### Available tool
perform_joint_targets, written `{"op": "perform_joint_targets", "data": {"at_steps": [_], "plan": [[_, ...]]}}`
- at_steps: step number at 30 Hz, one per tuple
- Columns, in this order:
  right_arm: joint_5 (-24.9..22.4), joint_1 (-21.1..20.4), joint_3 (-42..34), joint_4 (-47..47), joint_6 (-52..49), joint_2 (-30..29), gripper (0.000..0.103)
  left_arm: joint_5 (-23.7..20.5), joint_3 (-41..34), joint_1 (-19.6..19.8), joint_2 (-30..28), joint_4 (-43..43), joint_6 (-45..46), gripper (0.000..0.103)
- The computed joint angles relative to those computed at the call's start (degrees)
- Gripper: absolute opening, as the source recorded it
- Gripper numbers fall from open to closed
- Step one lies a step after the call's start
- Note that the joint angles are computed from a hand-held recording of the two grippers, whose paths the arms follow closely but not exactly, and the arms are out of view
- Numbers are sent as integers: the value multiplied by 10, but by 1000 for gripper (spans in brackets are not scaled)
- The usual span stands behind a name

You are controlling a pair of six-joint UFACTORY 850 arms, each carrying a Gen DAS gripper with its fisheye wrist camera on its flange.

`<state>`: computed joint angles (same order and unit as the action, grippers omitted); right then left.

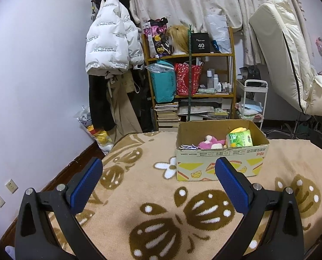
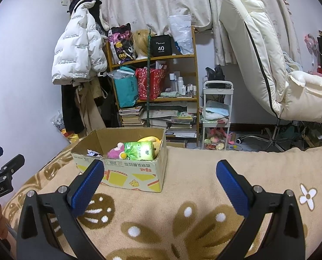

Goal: Organize soft objects

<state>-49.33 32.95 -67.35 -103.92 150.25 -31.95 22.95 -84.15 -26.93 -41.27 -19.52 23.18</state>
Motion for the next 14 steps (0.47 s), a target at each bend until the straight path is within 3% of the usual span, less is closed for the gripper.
{"op": "perform_joint_targets", "data": {"at_steps": [14], "plan": [[0,-1,5,-2,4,2,103,-3,1,-1,1,1,-4,102]]}}
